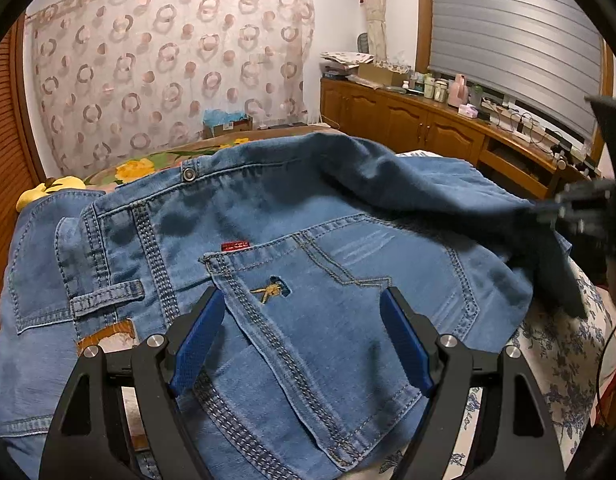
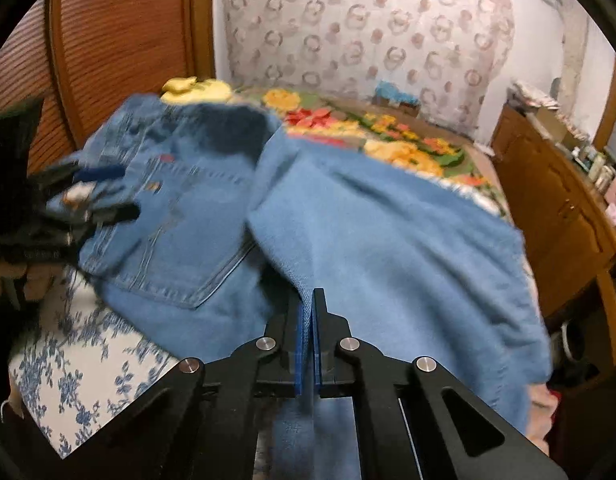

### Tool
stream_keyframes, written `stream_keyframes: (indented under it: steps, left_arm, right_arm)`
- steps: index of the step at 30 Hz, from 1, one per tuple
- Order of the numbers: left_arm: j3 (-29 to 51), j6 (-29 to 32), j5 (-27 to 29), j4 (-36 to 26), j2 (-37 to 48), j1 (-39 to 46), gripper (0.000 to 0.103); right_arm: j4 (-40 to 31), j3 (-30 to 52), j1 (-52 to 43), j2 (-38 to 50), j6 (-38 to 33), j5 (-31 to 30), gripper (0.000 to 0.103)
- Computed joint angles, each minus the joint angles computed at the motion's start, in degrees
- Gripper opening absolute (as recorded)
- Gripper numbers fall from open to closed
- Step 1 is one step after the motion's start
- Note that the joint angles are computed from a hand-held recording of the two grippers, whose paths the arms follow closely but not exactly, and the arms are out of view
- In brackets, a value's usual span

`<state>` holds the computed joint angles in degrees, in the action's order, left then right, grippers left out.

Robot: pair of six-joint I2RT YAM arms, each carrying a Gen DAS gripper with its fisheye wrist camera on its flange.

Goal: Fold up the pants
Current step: 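Grasp the jeans leg hem with the right gripper and lift it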

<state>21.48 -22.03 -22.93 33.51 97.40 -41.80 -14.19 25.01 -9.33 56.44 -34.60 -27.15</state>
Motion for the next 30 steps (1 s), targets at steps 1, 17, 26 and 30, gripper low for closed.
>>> stream_keyframes:
  steps: [1,17,26,30]
  left_arm:
    - [-0.14,-0.21,-0.11,0.18,-0.09,0.03,0.080]
    - [-2.40,-0.91,0.44,4.46,-0.23,2.44,0.080]
    - [-1.24,-0.75,0.65,3.01,0.60,2.49,0.080]
    - [-1.16,-0.58,0.52,3.01,0.64,2.43,0.080]
  right_arm:
    - [-0.33,0.99,-0.93,-0.04,-0.52,-0.34,0.003]
    - [10.67,18.57,1.74,19.78,0.99,9.54,0.003]
    - [5.48,24.59,6.18,23.87,8.15,13.21,0.037]
    - [2.45,24.44,3.69,21.18,8.13,9.28,0.044]
